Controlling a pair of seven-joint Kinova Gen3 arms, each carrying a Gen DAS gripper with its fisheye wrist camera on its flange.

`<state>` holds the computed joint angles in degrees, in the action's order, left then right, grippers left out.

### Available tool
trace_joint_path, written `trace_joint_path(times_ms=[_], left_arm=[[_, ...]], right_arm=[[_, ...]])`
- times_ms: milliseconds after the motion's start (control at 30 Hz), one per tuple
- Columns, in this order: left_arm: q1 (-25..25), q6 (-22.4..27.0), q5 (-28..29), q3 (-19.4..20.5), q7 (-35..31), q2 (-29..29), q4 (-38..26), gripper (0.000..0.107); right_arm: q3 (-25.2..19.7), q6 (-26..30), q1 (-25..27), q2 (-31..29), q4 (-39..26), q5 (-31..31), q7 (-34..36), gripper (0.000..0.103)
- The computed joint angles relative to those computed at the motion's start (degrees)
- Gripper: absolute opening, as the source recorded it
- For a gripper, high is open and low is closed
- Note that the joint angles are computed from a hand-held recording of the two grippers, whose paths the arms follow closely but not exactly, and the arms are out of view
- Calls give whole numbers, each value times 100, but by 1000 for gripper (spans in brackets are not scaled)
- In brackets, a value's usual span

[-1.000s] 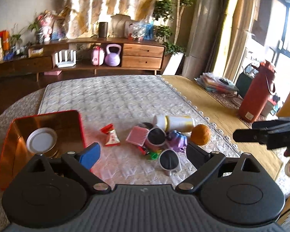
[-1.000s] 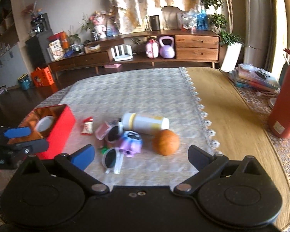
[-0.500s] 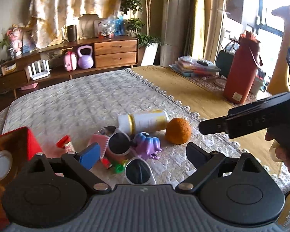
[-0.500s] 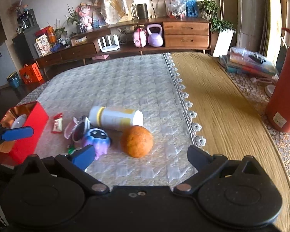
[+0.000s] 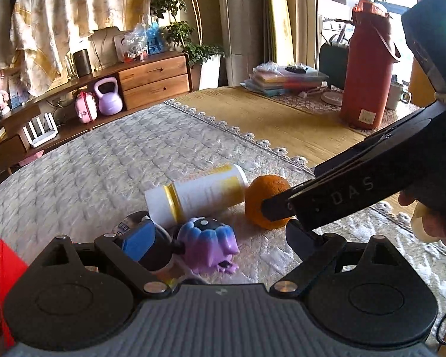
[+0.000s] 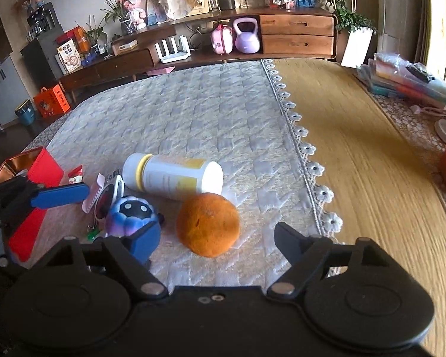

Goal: Organize rigid objects
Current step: 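Grasp the purple octopus toy with the left tool while the right tool grasps the orange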

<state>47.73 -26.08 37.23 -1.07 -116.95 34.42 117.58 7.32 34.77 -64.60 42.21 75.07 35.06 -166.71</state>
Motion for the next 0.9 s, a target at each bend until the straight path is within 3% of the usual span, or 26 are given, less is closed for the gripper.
trace_joint_path(times_ms=[467,767,900], left_arm=[[28,356,-64,-222,-159,358,-424,88],[249,390,115,-473,-196,419,-472,74],[469,375,420,-677,-442,455,-503,58]], right_arm=[[39,-395,160,123,29,-291,56,74],[261,-641,48,117,180,-418,-161,59],[341,-581,-50,142,126,-386,-243,53]])
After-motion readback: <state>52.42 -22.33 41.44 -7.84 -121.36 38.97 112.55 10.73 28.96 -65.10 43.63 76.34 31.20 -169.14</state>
